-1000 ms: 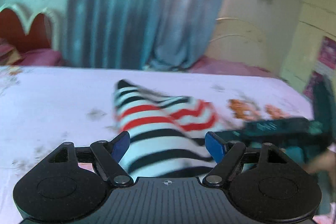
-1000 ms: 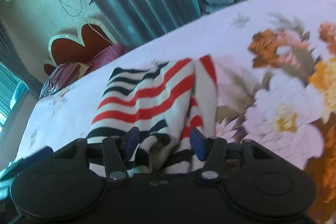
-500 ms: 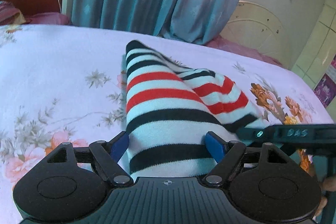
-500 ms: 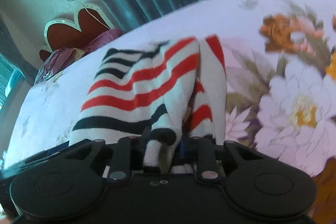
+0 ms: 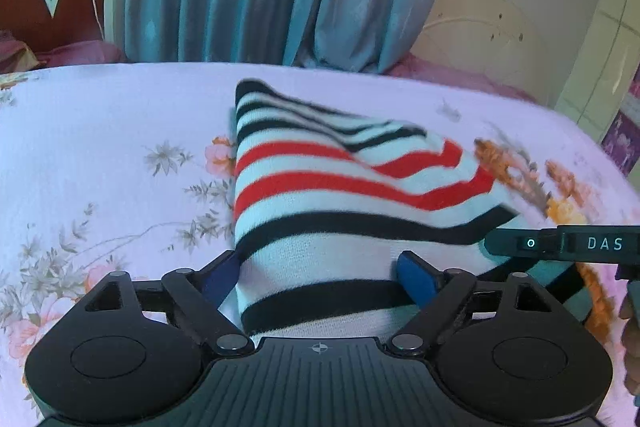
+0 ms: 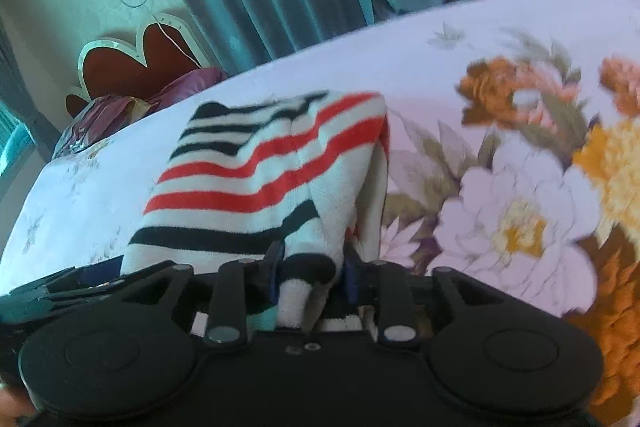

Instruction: Fold small clothes

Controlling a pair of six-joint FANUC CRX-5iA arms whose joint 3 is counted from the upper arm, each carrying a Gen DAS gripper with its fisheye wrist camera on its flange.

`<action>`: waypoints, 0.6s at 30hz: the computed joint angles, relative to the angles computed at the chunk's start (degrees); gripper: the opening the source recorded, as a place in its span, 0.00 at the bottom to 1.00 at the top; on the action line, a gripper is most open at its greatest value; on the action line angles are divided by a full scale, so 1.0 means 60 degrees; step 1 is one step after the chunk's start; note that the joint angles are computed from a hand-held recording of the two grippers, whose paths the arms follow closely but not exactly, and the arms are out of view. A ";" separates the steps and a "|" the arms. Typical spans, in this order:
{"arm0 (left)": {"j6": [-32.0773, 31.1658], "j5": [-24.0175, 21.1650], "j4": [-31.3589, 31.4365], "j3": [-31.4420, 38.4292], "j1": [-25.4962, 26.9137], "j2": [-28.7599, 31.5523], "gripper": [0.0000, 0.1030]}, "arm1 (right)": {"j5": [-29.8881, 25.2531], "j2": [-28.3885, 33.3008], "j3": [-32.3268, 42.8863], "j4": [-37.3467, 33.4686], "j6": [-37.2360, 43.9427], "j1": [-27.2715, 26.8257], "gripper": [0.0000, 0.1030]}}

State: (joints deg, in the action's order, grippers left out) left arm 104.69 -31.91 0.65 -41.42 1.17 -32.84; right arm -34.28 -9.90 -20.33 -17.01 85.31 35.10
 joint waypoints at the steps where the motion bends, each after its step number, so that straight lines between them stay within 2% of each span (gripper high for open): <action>1: -0.0074 0.0047 0.0109 -0.0030 0.0050 -0.0122 0.82 | 0.0272 -0.0152 -0.0178 0.0509 -0.0357 0.0169 0.42; 4: -0.0467 0.0163 0.0394 0.0083 0.0226 -0.0163 0.82 | 0.0429 -0.0090 0.0062 0.0510 -0.0269 0.0086 0.42; 8: -0.0312 0.0391 0.0058 0.0591 0.0362 0.0493 0.82 | 0.0392 0.0648 0.0743 0.0719 -0.0753 0.0013 0.43; 9: -0.0325 0.0461 0.0086 0.0713 0.0451 0.0729 0.82 | 0.0224 0.0963 0.1092 0.0586 -0.0837 -0.0085 0.47; 10: -0.0323 0.0517 0.0127 0.0807 0.0541 0.0933 0.82 | 0.0057 0.1272 0.1425 0.0387 -0.0863 -0.0198 0.56; 13: -0.0070 0.0672 0.0045 0.1128 0.0748 0.1588 0.82 | -0.0159 0.1948 0.2054 0.0083 -0.1156 -0.0408 0.57; 15: 0.0035 0.0746 -0.0083 0.1363 0.0814 0.2021 0.82 | -0.0322 0.2374 0.2405 0.0162 -0.1481 -0.0476 0.55; 17: 0.0142 0.0848 -0.0169 0.1546 0.0869 0.2406 0.82 | -0.0562 0.2762 0.2754 0.0068 -0.1630 -0.0573 0.43; 18: 0.0281 0.0888 -0.0267 0.1642 0.0891 0.2584 0.82 | -0.0809 0.2981 0.3039 -0.0363 -0.1368 -0.0726 0.37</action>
State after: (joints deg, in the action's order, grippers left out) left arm 106.38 -26.58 -0.96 -31.57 6.52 -17.34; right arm -39.14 7.98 -2.09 -19.19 77.10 30.75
